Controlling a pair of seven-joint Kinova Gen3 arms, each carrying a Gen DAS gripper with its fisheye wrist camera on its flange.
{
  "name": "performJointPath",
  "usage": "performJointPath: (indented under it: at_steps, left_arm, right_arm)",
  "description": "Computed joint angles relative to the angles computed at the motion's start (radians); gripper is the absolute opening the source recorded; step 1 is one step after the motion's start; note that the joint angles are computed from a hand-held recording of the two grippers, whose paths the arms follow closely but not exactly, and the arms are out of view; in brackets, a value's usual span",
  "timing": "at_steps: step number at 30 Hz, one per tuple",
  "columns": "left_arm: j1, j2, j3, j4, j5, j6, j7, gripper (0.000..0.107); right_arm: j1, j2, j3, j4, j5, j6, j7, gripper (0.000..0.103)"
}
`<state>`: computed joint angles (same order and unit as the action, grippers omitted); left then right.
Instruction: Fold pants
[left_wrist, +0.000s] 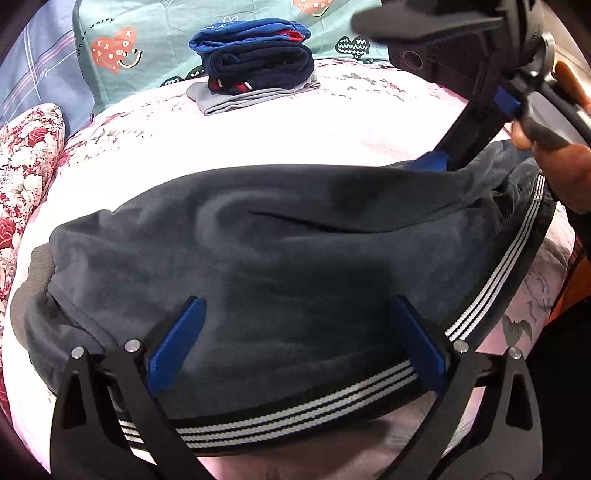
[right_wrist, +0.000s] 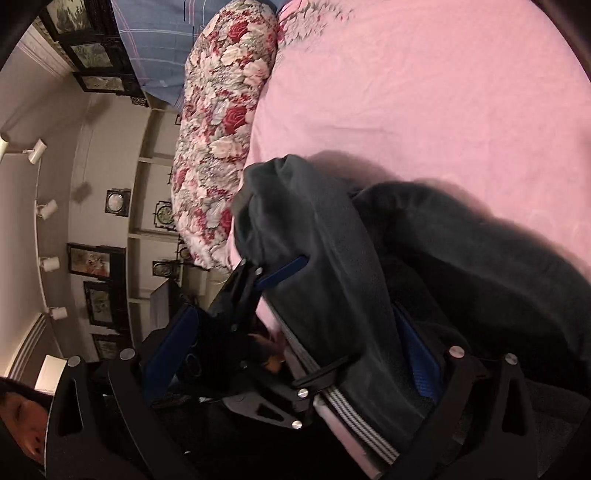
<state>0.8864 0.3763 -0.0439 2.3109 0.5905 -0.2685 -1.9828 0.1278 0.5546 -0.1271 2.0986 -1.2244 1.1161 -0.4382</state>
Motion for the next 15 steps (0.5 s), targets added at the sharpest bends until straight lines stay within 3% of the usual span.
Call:
performJointPath:
  at_steps: [5,9,15]
  left_arm:
    - [-0.001,0.001,0.007,0.005,0.005,-0.013,0.001,0.101]
    - [0.000,-0.001,0.010,0.010,0.010,-0.018,-0.003,0.101]
    - [-0.016,-0.001,0.026,0.015,0.003,-0.028,0.000,0.101]
  right_arm:
    - [-0.011,0.038,-0.009,-0.030,-0.031,-0.006,-0.029,0.102]
    - [-0.074,0.044,-0.009,-0.097,-0.012,-0.093,-0.099,0.102]
    - [-0.078,0.142,-0.084,-0.213,0.002,-0.127,-0.144,0.102]
